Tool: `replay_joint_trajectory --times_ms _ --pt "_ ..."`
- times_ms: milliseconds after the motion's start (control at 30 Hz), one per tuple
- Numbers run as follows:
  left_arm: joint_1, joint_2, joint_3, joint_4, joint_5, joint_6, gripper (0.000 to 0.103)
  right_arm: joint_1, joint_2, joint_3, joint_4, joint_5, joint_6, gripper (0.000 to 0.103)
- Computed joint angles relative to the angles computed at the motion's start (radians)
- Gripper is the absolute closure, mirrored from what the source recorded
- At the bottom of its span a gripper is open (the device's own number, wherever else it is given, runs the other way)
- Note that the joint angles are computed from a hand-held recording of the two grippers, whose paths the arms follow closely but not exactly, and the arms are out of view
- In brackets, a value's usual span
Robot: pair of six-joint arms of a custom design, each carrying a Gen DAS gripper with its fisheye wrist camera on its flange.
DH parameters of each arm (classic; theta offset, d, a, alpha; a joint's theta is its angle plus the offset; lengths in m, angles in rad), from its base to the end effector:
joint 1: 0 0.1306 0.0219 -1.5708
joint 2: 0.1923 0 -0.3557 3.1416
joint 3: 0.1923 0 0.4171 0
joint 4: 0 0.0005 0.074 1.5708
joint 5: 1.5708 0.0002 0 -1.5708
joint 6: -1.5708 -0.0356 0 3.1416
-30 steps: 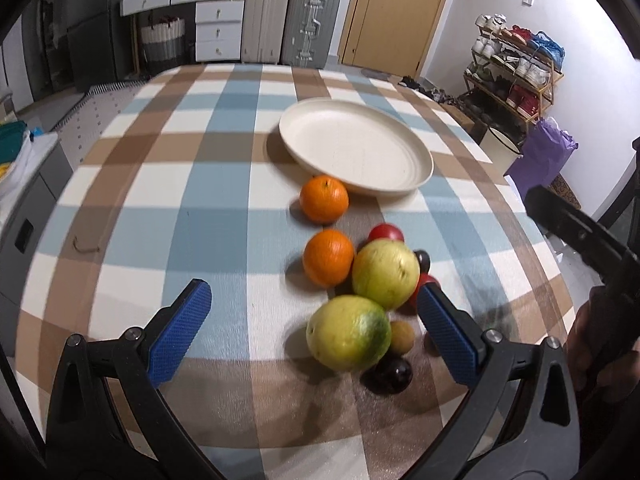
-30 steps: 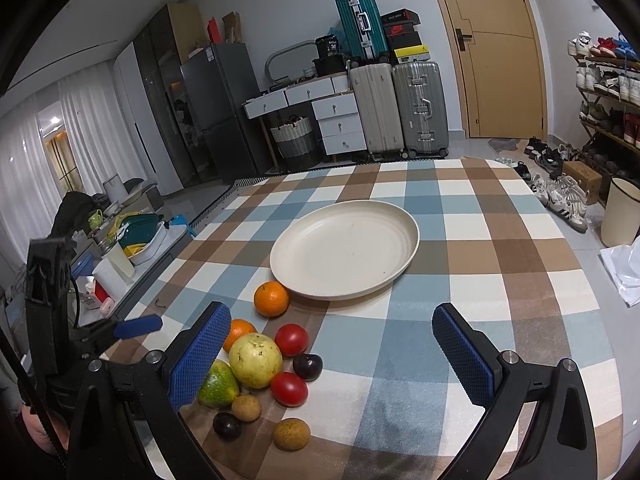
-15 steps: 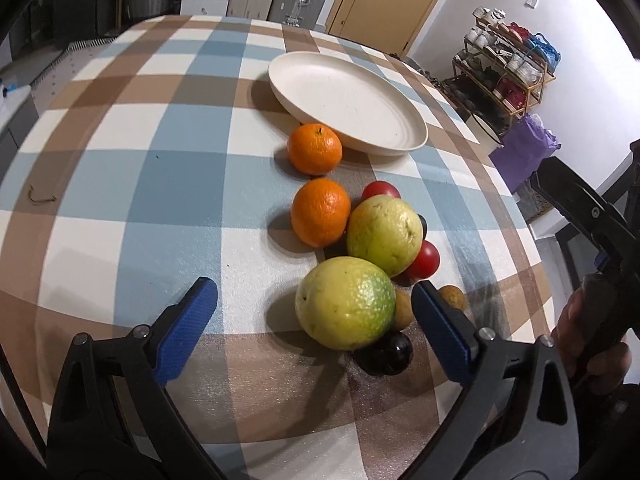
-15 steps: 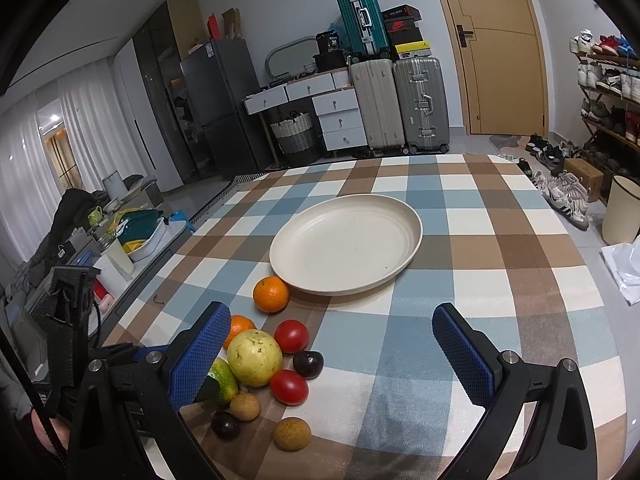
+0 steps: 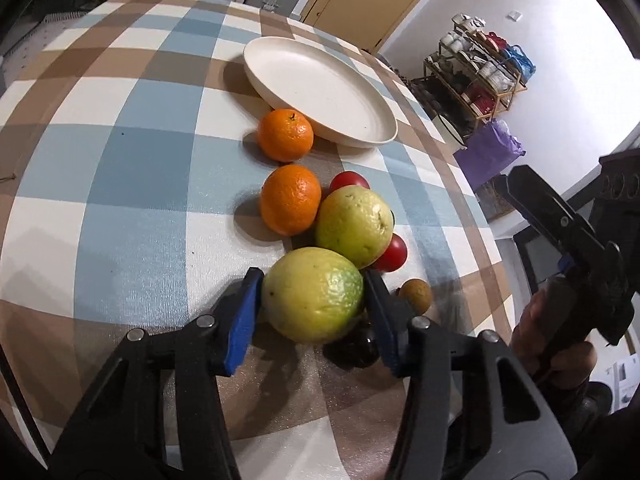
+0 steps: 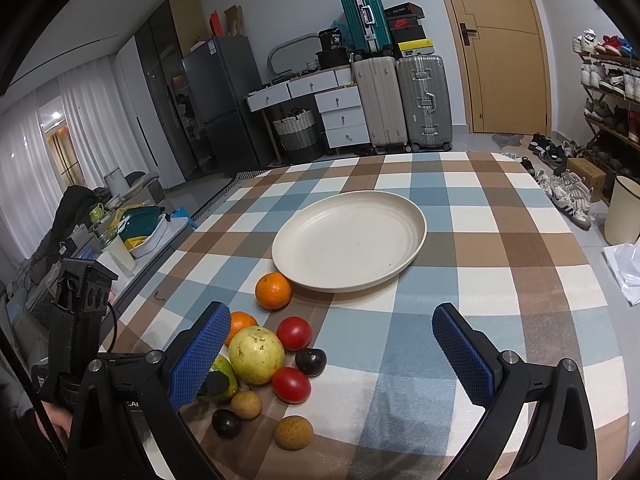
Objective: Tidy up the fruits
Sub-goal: 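Grasp the green pomelo with the left tool while the right tool grasps the yellow fruit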
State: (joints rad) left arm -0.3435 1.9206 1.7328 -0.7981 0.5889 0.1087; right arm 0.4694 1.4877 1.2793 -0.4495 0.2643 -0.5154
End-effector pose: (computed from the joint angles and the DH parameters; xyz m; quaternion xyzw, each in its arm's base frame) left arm 0.6261 -0.2455 0.2709 0.1904 0.9002 -0.3327 0.2066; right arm 0.4988 0.2420 0.3315 0.0785 0.8882 0.1023 0.4409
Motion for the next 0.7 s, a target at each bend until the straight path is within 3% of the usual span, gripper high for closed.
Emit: replay_joint_trajectory --times_ms 100,333,700 --pt "0.007 0.004 -0.001 0.008 0.033 0.012 0.055 -0.002 0.004 0.002 0.007 -0.024 0.001 0.0" --pt "0.03 -0.034 -0.04 0.034 0.011 0.013 0.055 -0.01 0.018 0.003 0.028 -0.12 0.002 0.0" --pt "0.099 -0.107 -0.09 0.072 0.027 0.013 0.055 0.007 0.105 0.087 -0.037 -0.208 0.038 0.0"
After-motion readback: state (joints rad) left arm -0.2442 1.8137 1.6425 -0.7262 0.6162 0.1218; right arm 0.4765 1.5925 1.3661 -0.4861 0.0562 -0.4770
